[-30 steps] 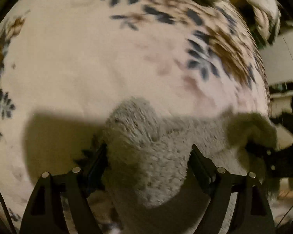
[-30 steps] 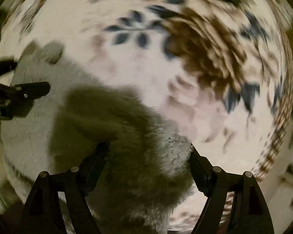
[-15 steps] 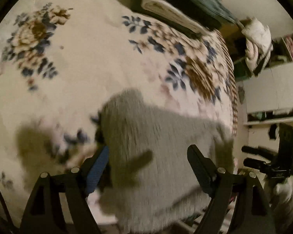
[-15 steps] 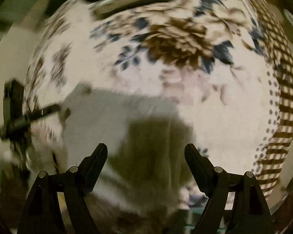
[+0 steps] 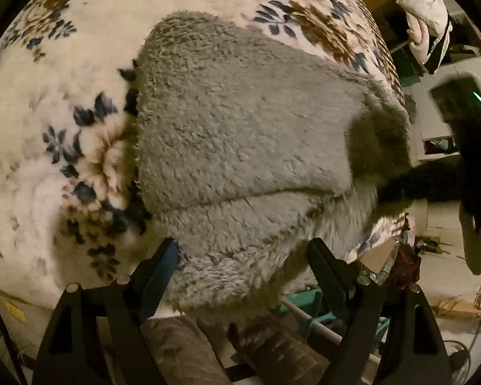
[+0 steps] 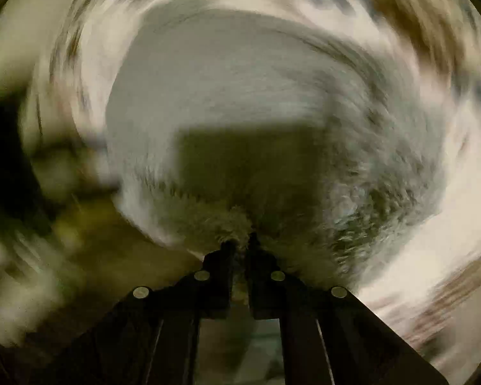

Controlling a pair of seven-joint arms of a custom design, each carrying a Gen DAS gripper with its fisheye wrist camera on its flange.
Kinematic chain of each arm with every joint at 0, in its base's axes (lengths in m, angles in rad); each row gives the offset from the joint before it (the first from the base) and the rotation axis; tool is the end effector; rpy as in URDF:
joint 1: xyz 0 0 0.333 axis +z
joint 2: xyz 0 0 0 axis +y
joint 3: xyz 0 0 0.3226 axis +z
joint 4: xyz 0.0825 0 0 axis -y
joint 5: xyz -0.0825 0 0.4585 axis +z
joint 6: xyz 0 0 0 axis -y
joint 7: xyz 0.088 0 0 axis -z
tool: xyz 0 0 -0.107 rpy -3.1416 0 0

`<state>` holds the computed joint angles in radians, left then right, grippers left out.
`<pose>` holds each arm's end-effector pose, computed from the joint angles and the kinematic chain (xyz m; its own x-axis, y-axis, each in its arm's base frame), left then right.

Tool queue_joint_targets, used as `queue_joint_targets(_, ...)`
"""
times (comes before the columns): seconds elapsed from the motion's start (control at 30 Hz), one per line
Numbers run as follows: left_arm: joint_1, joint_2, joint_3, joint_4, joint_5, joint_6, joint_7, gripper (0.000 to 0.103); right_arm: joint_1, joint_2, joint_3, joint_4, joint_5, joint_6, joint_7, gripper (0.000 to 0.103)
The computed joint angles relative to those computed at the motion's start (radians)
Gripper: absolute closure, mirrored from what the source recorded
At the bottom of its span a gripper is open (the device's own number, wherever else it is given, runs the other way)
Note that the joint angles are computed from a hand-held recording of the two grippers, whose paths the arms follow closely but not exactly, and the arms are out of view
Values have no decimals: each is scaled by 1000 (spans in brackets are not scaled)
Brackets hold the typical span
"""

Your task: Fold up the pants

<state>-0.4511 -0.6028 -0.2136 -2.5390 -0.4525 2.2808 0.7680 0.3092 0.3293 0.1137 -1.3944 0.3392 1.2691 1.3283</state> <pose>0.3589 -0.2959 0.4827 0.3479 -0.8380 0.4205 -0.9244 -0.3813 0.0049 0.6078 0.3092 0.4985 0.5081 -0.7327 -0.4528 -0.6761 -0.6650 0.3172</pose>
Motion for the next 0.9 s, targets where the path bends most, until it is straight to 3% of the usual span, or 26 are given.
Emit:
queue_joint_targets(0.07, 6, 5, 1, -10, 1, 3, -10, 22, -17, 63, -12, 64, 43, -32, 82, 88)
queue_joint_targets(0.13, 6, 2, 8, -25, -15, 16, -14, 22, -47, 38, -12, 56, 103, -18, 95, 76)
queue_joint_targets(0.2, 6, -14, 7, -38, -15, 20, -20, 22, -85, -31, -17, 10, 185, 29, 84, 19)
queue_joint_targets(0.23, 5, -19, 6, -42, -15, 22, -23, 22, -101, -80, -27, -31, 209, 67, 90, 12)
queue_joint_targets(0.33, -1, -28, 9, -51, -27, 26, -37, 22, -134, -204, -65, -145, 221, 154, 144, 12)
queue_joint_targets(0.57, 3, 7, 6, -20, -7, 17, -35, 22, -156, -286, -91, -358, 232, 250, 170, 13)
queue_joint_targets(0.6, 4, 10, 5, -17, -3, 13, -32, 22, -146, -288, -84, -380, 218, 286, 156, 34)
queue_joint_targets(0.63, 3, 13, 7, -16, -3, 11, -27, 22, -140, -289, -81, -397, 212, 304, 172, 62)
queue_joint_targets(0.67, 5, 15, 7, -14, -1, 3, -25, 22, -140, -288, -83, -408, 234, 288, 203, 83)
queue_joint_targets(0.77, 9, 11, 8, -16, 2, -11, -21, 22, -142, -339, -91, -447, 247, 291, 227, 83)
queue_joint_targets(0.83, 7, 8, 11, -20, -9, -10, -18, 22, -143, -349, -97, -450, 183, 278, 250, 83)
queue_joint_targets(0.9, 7, 9, 9, -17, -15, -2, -20, 22, -147, -329, -104, -449, 165, 257, 261, 70)
